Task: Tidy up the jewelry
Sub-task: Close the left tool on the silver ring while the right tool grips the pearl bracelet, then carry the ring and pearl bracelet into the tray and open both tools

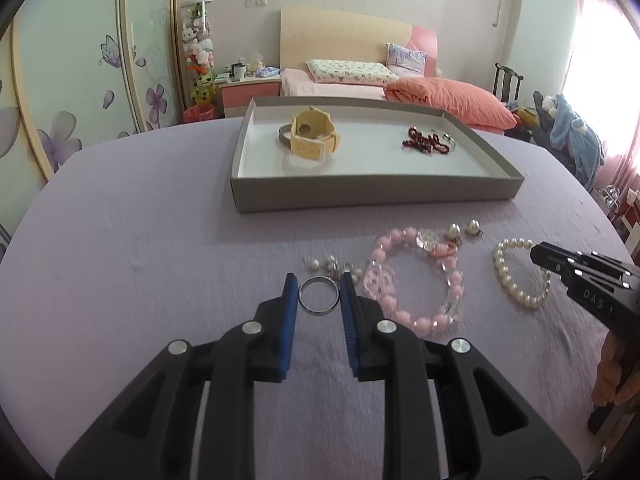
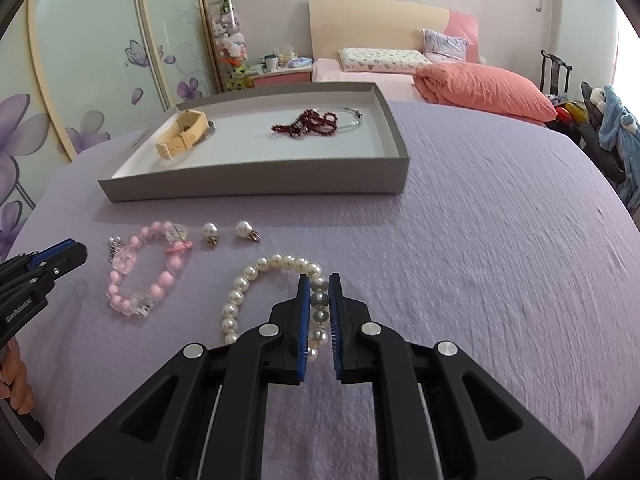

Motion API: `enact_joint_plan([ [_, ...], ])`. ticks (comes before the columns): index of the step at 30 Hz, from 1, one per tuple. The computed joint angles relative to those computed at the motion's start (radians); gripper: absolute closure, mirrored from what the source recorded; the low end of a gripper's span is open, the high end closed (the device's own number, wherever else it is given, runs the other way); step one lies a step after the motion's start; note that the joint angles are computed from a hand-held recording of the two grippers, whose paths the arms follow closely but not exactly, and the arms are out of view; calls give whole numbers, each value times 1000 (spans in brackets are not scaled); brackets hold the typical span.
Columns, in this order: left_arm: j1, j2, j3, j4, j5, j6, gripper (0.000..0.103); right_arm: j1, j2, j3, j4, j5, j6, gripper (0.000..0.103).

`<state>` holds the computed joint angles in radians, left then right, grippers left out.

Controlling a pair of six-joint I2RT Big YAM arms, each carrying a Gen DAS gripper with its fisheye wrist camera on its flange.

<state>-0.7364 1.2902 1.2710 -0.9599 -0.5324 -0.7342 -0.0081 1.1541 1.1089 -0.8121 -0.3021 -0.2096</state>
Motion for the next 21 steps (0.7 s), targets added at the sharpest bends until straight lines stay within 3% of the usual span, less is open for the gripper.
enact_joint_plan([
  [21, 56, 17, 43, 69, -34, 43, 81, 33, -10, 58, 87, -66, 58, 93],
])
